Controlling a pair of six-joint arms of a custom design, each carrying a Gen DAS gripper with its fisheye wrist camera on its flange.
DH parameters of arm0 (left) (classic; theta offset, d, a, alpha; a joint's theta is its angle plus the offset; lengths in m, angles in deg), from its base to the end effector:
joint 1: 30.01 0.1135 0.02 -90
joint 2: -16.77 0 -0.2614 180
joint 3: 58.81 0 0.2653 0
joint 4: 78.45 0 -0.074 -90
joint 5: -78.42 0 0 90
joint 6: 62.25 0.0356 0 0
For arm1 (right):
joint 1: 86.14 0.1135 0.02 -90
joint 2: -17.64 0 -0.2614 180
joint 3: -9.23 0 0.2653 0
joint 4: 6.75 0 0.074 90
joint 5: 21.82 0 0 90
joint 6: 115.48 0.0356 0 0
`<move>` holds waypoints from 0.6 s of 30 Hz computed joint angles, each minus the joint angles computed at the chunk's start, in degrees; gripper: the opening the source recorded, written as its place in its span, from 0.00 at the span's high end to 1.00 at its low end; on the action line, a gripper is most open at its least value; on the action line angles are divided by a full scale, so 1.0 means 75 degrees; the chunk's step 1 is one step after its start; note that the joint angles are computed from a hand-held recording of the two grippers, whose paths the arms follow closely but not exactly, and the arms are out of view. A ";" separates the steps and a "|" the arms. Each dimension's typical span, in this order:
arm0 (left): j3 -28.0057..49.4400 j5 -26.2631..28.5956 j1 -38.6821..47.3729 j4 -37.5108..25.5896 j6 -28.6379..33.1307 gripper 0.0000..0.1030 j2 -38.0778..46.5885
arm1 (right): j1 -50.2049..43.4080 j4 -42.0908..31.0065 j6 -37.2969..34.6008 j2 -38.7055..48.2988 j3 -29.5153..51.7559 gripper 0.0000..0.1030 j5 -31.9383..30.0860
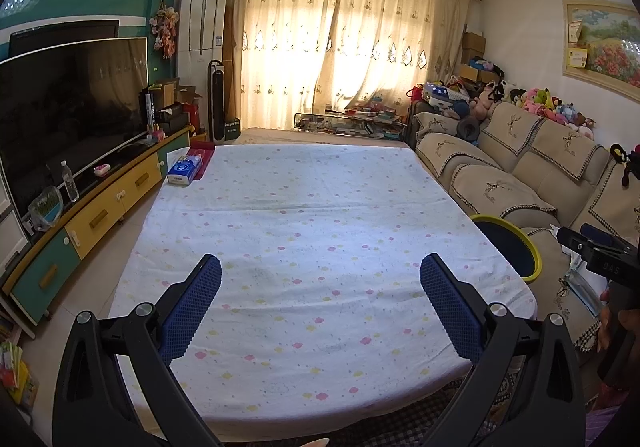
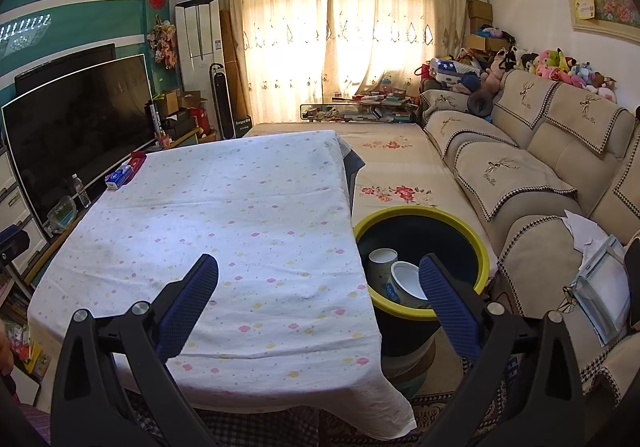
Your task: Collect trash
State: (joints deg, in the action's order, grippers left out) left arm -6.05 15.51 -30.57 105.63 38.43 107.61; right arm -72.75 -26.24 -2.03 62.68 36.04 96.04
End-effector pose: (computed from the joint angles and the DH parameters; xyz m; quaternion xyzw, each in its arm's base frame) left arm 0.3201 -0.0193 0.1521 0.1935 0.8435 -0.1657 0.4729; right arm 0.1699 0.0233 0.1509 0.1820 0.8587 -0.0699 0.4740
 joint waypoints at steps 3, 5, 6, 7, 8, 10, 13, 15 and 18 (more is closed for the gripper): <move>0.0012 0.0001 0.0003 0.0016 0.0015 0.05 0.0017 | 0.0011 0.0008 -0.0001 0.0000 -0.0002 0.07 0.0017; 0.0019 0.0004 -0.0001 0.0002 0.0004 0.05 0.0020 | -0.0005 0.0016 0.0002 0.0016 -0.0001 0.07 -0.0009; 0.0020 0.0003 0.0000 0.0003 0.0003 0.05 0.0030 | -0.0019 -0.0016 -0.0013 -0.0015 0.0006 0.07 -0.0015; 0.0011 -0.0009 -0.0009 -0.0004 -0.0002 0.05 0.0008 | 0.0008 -0.0003 0.0012 0.0004 0.0001 0.07 0.0002; 0.0011 -0.0016 -0.0014 -0.0012 0.0000 0.05 -0.0001 | -0.0014 -0.0012 -0.0006 -0.0017 0.0003 0.07 -0.0018; 0.0017 -0.0017 -0.0013 -0.0013 0.0003 0.05 0.0014 | -0.0021 -0.0027 -0.0013 -0.0020 0.0011 0.07 -0.0018; 0.0016 -0.0038 -0.0022 -0.0008 0.0012 0.05 0.0013 | 0.0002 -0.0021 0.0009 -0.0016 0.0007 0.07 -0.0010; 0.0019 -0.0018 -0.0010 0.0003 0.0015 0.05 0.0028 | -0.0008 -0.0027 0.0002 -0.0017 0.0014 0.07 -0.0015; 0.0019 -0.0022 -0.0017 -0.0004 0.0007 0.05 0.0025 | -0.0027 -0.0052 -0.0015 -0.0045 0.0020 0.07 -0.0030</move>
State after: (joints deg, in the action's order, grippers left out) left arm -5.90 15.34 -30.70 105.60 38.48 107.79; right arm -72.95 -26.63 -2.14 62.34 36.20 95.82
